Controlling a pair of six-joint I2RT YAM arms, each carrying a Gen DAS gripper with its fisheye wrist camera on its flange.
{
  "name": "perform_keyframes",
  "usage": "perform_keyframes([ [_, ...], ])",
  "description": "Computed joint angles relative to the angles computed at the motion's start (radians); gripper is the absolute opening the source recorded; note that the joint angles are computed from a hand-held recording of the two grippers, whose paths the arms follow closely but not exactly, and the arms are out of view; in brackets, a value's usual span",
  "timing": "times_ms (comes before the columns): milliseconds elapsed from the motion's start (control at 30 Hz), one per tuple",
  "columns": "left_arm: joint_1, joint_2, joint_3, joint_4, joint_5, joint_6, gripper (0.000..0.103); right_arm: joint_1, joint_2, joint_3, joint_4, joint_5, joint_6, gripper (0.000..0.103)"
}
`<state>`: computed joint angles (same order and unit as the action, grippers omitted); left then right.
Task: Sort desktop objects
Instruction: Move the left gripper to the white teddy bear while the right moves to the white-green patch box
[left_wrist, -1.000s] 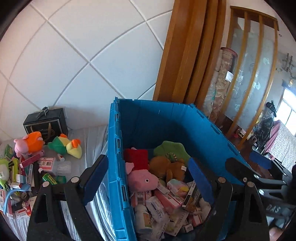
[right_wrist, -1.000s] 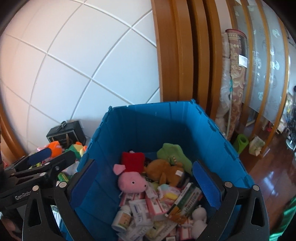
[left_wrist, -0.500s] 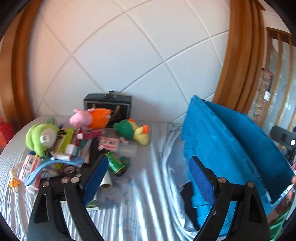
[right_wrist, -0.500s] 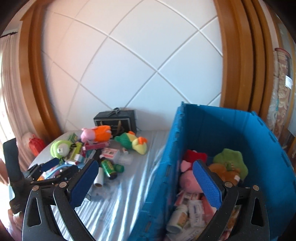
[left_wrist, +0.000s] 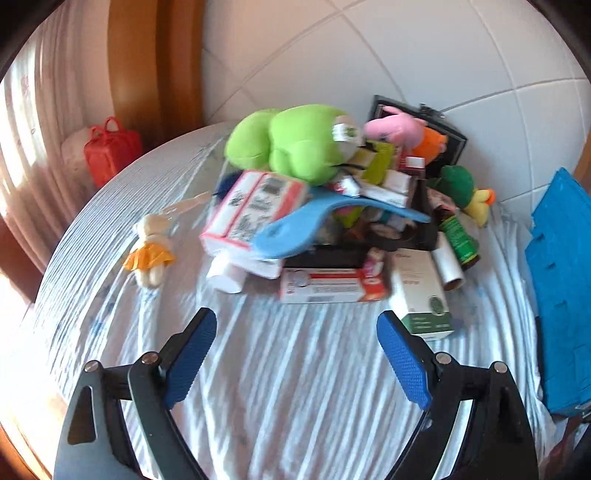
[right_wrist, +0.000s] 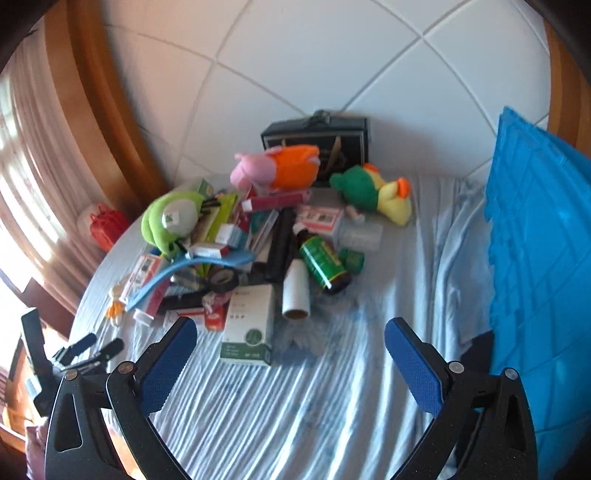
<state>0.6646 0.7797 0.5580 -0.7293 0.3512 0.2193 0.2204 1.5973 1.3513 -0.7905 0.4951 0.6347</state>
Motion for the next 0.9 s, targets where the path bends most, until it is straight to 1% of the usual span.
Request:
perform_keyframes([
  [33, 0.099, 0.071, 0.002, 0.039, 0.031, 0.069, 0.089, -0.007, 0.035, -0.001, 0.009, -0.015, 0.019, 0.103],
  [100, 0.232, 0.241, 0.031, 0.143, 0.040, 0.154, 0.089, -0.021, 0.113, 0.002, 0.021, -0.042, 0.060, 0.103],
  [167, 0.309, 0.413, 0.084, 0.240, 0.038, 0.200, 0.089, -0.032, 0.182, 0.010, 0.031, -0.065, 0.099, 0.103],
  [267, 0.368, 0.647, 0.184, 0.354, 0.017, 0.211, 0.089, -0.047, 0.281, 0.044, 0.034, -0.083, 0.154, 0.103],
  [367, 0.364, 0.808, 0.272, 0.422, -0.008, 0.188, 0.089, -0.060, 0.365, 0.085, 0.023, -0.094, 0.201, 0.103],
  [533, 0.270, 0.986, 0.375, 0.484, -0.050, 0.159, 0.089, -0.082, 0.507, 0.192, -0.022, -0.110, 0.257, 0.103],
  [667, 0.195, 1.110, 0.461, 0.500, -0.090, 0.136, 0.089, -0.100, 0.634, 0.324, -0.074, -0.131, 0.280, 0.103],
  [800, 0.168, 1.192, 0.506, 0.507, -0.115, 0.125, 0.089, -0.123, 0.751, 0.457, -0.102, -0.194, 0.271, 0.103],
  [867, 0.159, 1.239, 0.540, 0.475, -0.133, 0.127, 0.089, -0.125, 0.825, 0.562, -0.154, -0.195, 0.249, 0.103],
  [900, 0.161, 1.243, 0.536, 0.482, -0.132, 0.136, 0.090, -0.125, 0.860, 0.617, -0.185, -0.192, 0.237, 0.103],
])
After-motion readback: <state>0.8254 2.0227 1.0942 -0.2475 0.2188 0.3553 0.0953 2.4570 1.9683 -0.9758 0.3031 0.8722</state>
